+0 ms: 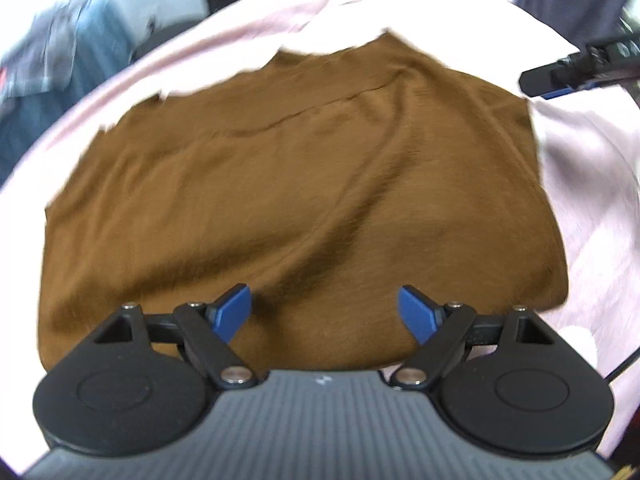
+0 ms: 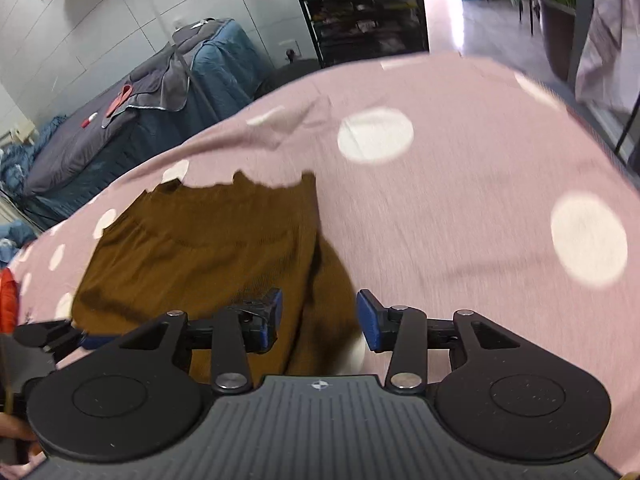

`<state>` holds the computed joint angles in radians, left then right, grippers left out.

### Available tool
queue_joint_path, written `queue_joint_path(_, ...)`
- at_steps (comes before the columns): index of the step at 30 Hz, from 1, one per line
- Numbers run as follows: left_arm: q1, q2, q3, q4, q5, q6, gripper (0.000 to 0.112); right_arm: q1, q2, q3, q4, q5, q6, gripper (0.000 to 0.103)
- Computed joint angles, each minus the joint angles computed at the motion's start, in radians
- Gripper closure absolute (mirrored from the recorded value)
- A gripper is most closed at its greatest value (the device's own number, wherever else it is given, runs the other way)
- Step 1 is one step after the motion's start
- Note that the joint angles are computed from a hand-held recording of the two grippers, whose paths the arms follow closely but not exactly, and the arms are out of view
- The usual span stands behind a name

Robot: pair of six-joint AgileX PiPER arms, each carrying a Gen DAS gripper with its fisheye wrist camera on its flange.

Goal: Fold small clothes

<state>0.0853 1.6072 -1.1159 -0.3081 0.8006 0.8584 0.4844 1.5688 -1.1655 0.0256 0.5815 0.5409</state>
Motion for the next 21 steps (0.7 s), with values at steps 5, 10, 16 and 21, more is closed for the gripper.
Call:
queue_joint_path(5, -0.081, -0.175, 0.215, -0.062, -0.157, 0.343, 0.034, -0.004, -0.075, 0.081, 0.023, 0.031, 0.014, 0.031)
queue_joint_path(10, -0.137, -0.28, 0.364, -0.149, -0.214, 0.694, 0.037, -0.01, -0.12, 0.13, 0.036, 0.032, 0.029, 0.028)
queue_joint_path(16, -0.206, -0.301, 0.451, -0.172, -0.302, 0.822, 0.04, -0.024, -0.131, 0.167, 0.135, -0.01, -0.044, 0.019)
queue_joint_path(21, -0.25, -0.274, 0.508, -0.386, -0.431, 1.159, 0.036, -0.045, -0.13, 0.182, 0.227, -0.021, -0.099, 0.019)
